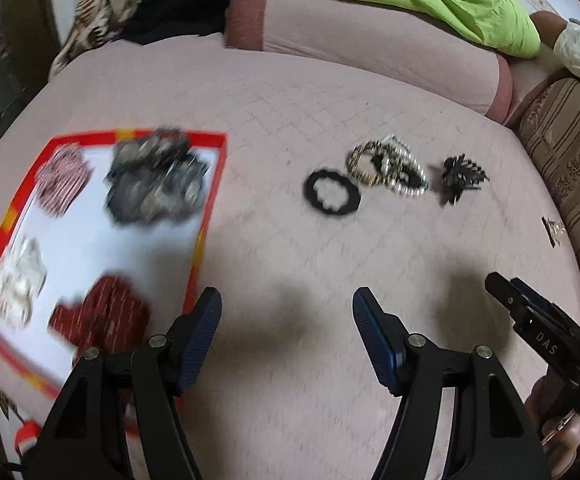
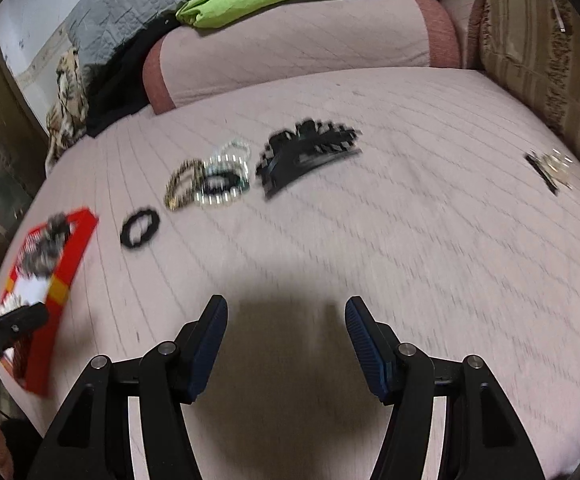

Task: Organize jewelry
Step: 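Grasp the black hair tie with the left tool while the right tool grasps the leopard-print scrunchie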

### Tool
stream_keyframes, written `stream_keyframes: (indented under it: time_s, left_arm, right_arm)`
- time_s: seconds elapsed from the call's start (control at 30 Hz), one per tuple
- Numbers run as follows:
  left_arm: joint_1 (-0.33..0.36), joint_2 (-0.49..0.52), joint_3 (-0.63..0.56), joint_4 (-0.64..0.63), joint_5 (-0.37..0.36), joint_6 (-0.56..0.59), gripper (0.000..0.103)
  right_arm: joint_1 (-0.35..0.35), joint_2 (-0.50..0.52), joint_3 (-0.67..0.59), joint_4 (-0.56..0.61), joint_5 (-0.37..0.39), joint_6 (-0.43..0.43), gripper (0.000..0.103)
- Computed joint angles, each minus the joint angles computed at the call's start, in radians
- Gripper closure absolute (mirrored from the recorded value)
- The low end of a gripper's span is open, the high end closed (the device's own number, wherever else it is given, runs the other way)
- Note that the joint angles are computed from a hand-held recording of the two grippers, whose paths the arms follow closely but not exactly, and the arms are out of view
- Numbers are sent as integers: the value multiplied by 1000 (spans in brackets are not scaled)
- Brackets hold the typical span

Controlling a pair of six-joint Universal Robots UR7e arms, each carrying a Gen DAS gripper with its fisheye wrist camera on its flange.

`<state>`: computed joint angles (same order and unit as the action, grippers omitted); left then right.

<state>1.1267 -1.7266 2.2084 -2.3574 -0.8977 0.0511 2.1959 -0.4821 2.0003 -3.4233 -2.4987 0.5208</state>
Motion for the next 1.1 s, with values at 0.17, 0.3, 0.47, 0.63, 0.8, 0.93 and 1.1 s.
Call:
stream_keyframes:
  time_s: [0.17, 0.3, 0.47, 0.63, 0.8, 0.93, 1.1]
  left_arm:
    - [37, 164, -75, -122, -36, 86, 36]
    - [89, 286, -153, -178, -77, 98, 48]
    - [110, 369, -186, -270, -64, 157, 58]
    - [130, 410, -205, -301, -93, 198, 58]
    - [129, 426, -194, -352, -94, 246, 58]
    - [124, 419, -192, -317, -106, 253, 97]
    - [121, 365, -187, -234, -171, 215, 97]
  right_arm:
    - [-66, -16, -33, -61, 70, -95, 37]
    - [-102, -18, -74, -112, 190, -183, 37]
    - [-135, 16, -200, -35, 299, -288, 56]
    - [-170, 70, -316, 74, 304, -334, 64]
    - [-189, 105, -375, 123, 316, -349, 67]
    - [-193, 118, -399, 161, 310, -342, 91]
    - [-167, 82, -348, 128, 304, -318, 94]
